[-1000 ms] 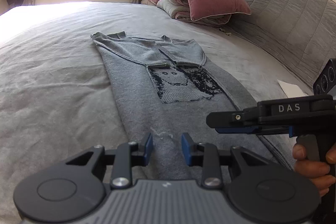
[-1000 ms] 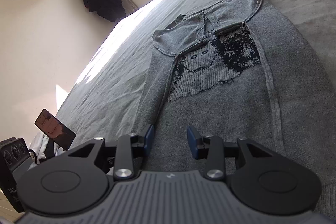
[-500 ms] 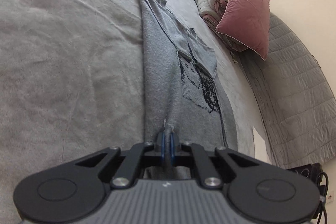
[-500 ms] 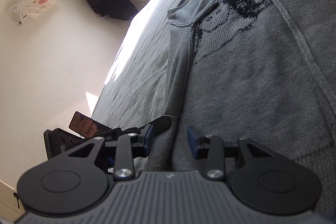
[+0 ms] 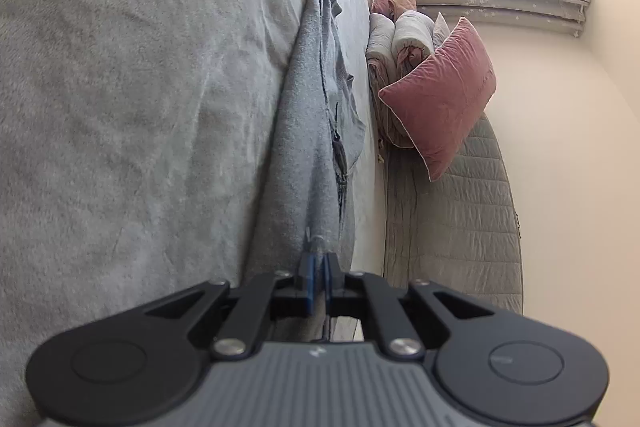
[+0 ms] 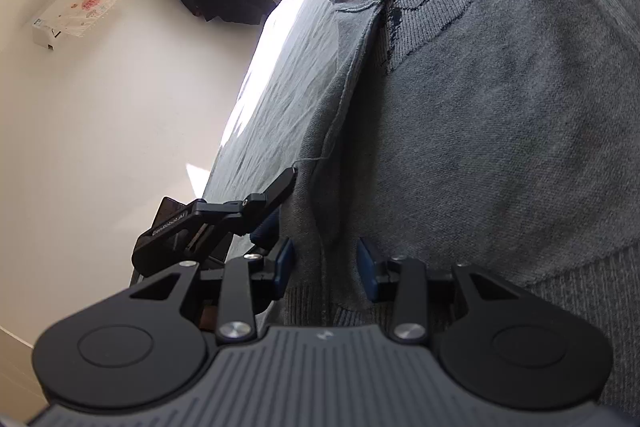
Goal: Fold clothes
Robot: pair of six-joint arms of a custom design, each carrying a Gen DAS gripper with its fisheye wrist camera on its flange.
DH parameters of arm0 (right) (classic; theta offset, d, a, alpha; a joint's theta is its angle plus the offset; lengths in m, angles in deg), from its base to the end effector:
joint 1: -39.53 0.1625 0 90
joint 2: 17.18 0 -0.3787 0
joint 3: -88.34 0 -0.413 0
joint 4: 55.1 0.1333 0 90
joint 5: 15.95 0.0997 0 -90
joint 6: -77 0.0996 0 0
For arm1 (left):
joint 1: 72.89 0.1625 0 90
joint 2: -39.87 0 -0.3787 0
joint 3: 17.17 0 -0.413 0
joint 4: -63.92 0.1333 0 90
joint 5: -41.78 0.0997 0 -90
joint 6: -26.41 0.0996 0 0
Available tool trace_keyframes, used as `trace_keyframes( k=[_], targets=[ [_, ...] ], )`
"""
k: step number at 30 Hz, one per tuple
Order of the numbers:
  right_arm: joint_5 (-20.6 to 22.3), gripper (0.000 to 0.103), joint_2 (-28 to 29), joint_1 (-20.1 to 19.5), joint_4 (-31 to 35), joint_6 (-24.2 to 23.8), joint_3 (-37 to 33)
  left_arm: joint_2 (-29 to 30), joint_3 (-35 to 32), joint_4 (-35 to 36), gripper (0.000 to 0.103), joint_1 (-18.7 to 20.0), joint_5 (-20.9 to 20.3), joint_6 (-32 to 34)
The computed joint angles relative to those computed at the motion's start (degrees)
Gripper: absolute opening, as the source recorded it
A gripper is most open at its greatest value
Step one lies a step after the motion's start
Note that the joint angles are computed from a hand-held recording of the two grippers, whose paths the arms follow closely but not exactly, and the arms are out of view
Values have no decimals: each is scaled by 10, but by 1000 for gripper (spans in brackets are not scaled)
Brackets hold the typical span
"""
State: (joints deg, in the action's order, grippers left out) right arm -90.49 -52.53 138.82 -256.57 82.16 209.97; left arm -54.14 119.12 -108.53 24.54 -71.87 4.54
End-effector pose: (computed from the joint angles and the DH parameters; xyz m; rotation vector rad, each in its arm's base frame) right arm 0.2331 -0.4348 -0.0750 -0.1836 2.7621 -0.5661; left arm 0.1461 -0.3986 0.2570 0.4516 -2.4916 0.8495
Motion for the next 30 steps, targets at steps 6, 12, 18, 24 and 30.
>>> trace_keyframes(
  k=[6,12,18,24,30],
  targets=[
    [18,14,-20,0,31,-25,6,-13,6,13,5,-23,49,19],
    [-8,12,-73,11,36,-42,32,-28,7,22,6,-41,76,49],
    [-159,17,-58,82,25,-82,9,-41,6,31,6,-52,92,82],
    [-181,23,-73,65,34,-112,32,-53,9,59,8,-68,116,130],
    [-236,43,-69,86,43,-150,33,-60,6,108,12,-94,142,179]
  ],
)
